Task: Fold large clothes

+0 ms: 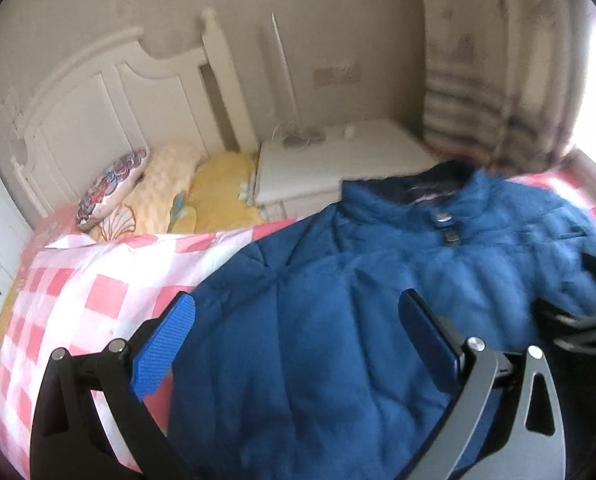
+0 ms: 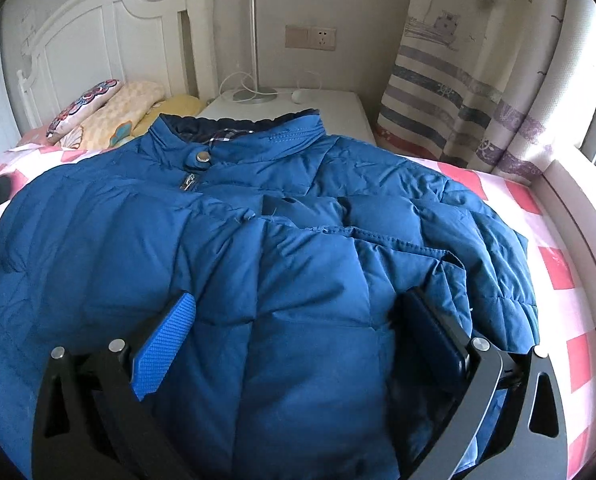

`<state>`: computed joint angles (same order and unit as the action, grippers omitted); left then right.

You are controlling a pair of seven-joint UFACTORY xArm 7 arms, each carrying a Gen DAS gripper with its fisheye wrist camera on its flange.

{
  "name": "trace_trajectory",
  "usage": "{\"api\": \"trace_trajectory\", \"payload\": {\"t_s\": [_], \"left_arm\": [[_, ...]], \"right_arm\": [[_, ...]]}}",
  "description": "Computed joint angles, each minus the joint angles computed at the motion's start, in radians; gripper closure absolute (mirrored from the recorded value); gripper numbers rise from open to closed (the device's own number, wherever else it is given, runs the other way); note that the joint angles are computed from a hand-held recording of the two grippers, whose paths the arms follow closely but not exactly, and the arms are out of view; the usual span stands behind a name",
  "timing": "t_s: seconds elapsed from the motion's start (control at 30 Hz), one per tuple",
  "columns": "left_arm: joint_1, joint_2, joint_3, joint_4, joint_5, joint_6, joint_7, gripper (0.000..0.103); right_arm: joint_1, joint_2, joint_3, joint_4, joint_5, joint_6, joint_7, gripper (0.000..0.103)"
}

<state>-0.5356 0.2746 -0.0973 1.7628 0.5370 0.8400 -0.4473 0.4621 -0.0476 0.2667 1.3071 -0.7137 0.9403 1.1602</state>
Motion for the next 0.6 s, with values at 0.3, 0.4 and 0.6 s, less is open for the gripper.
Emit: {"api": "trace_trajectory", "payload": {"t_s": [0.3, 0.4, 0.6], "left_arm": [[-0.003, 0.127, 0.054, 0.062, -0.064, -0.003, -0.015, 0.002], [-0.009, 0.115, 0.055, 0.044, -0.040, -0.013, -0.037, 0.002], [0.001, 0.105, 0.050, 0.024, -0.037, -0.027, -0.042, 0.002]], "right_arm": [[0.003, -0.011, 0.000, -0.003, 0.029, -0.015, -0.003, 0.005], [-0.003, -0.062, 0.019, -0.013, -0.028, -0.007, 0.048, 0.005], [-0.068, -0.033, 0.008, -0.016, 0.070, -0.027, -0.050, 0.004]]}}
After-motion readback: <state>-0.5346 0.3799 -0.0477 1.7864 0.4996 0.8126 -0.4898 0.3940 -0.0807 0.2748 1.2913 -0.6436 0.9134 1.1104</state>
